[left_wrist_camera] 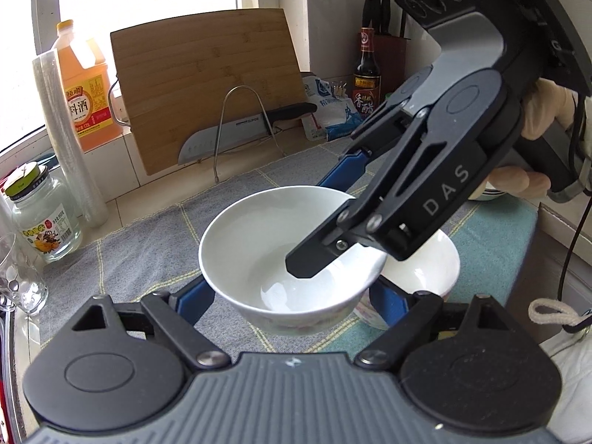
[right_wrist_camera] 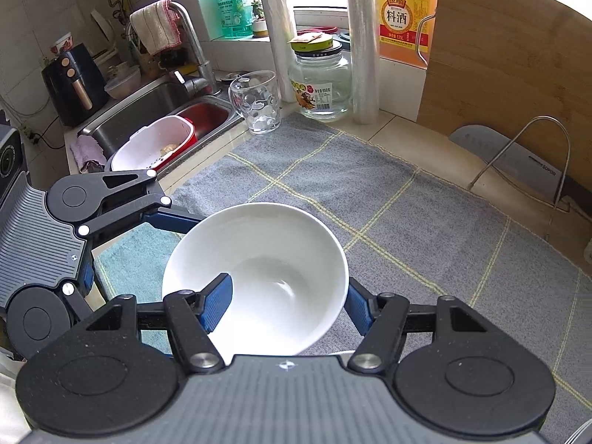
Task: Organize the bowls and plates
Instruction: 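Carry the white bowl with the right tool to the two stacked bowls, then lower the bowl onto the bowl stack and open the right tool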
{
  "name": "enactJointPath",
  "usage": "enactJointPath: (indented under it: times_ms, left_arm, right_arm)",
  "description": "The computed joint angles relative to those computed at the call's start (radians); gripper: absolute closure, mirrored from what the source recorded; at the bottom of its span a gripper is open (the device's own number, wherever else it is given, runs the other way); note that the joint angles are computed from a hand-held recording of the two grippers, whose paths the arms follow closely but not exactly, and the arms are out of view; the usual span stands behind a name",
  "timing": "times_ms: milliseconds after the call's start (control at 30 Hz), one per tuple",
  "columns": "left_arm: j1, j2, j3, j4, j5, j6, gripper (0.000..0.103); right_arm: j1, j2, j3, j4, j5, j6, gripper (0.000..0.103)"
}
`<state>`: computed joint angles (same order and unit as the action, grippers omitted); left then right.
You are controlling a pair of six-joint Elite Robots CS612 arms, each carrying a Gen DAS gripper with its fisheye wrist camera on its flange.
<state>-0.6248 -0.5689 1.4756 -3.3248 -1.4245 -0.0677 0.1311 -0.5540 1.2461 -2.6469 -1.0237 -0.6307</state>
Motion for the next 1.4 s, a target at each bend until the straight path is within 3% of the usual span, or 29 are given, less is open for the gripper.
enactJointPath:
  times_ms: [667, 1400]
  left_arm:
    - [-0.017, 0.050, -0.110, 0.039, -0.129, 0.074, 0.013]
    - [-0.022, 0.065, -0.133, 0.131, -0.126, 0.056, 0.013]
  right_arm:
    - [-0.062, -0.065, 0.148, -0.172, -0.060, 0.116, 0.032]
    - [-0.068, -0.042, 0.138, -0.122, -0.061, 0.113, 0.032]
